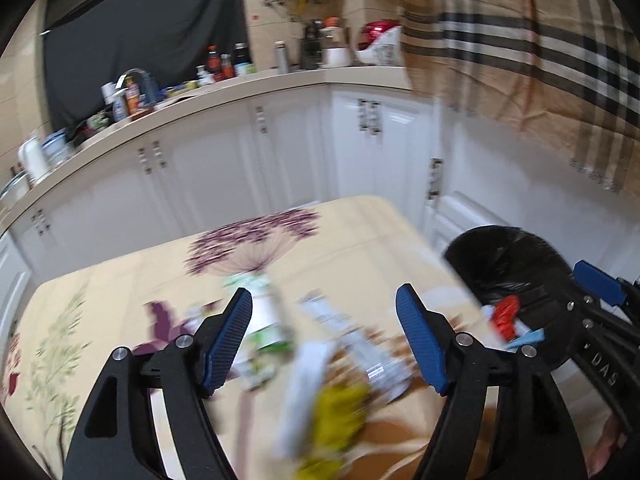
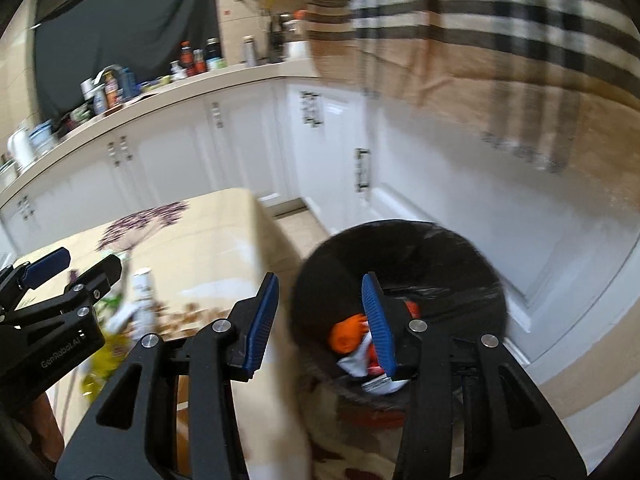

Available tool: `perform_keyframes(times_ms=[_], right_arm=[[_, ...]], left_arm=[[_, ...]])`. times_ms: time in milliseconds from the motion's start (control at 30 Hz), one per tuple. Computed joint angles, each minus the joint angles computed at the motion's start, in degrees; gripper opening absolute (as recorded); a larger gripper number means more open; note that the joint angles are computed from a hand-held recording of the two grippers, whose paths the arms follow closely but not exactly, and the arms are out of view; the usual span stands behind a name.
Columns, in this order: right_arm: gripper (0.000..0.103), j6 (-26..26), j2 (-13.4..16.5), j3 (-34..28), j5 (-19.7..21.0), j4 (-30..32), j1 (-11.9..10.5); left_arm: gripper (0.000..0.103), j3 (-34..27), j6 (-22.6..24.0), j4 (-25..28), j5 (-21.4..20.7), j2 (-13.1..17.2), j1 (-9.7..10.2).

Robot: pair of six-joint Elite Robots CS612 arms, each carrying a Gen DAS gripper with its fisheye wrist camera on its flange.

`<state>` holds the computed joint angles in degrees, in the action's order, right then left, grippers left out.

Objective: Collect trash
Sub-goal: 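Move the right gripper back to the table toward the yellow crumpled packet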

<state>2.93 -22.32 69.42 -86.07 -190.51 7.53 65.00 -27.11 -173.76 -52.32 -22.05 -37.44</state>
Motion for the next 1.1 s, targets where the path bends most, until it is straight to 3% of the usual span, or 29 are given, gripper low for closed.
perform_keyframes(times_ms=[200,433,700,867,1100], right_arm=[[0.042,-2.8,-1.2,1.9,3.0,0.6,2.1],[0.042,-6.3,-1.8,2.9,5.3,3.5,4.4],[0.042,-9.1,-1.7,2.4,4.7,7.8,6.4],[0.042,-9.8,-1.1,1.1,3.0,10.8,7.2],[0.046,-9.9,-1.1,1.2,0.7,11.1,7.1]], left_arm=[[0.072,10.0,-4.8,-1.6,6.7,-4.3,0.04],[0.072,18.2,-12.6,-0.1,8.6,-7.8,0.73],[0.072,24.8,-20.9,1.8,10.1,-10.5,1.65],[0.072,26.4,-23.2,1.5,9.6,-11.1,2.14],[0.072,26.5,-22.1,-0.2,8.8,-10.8,1.91]])
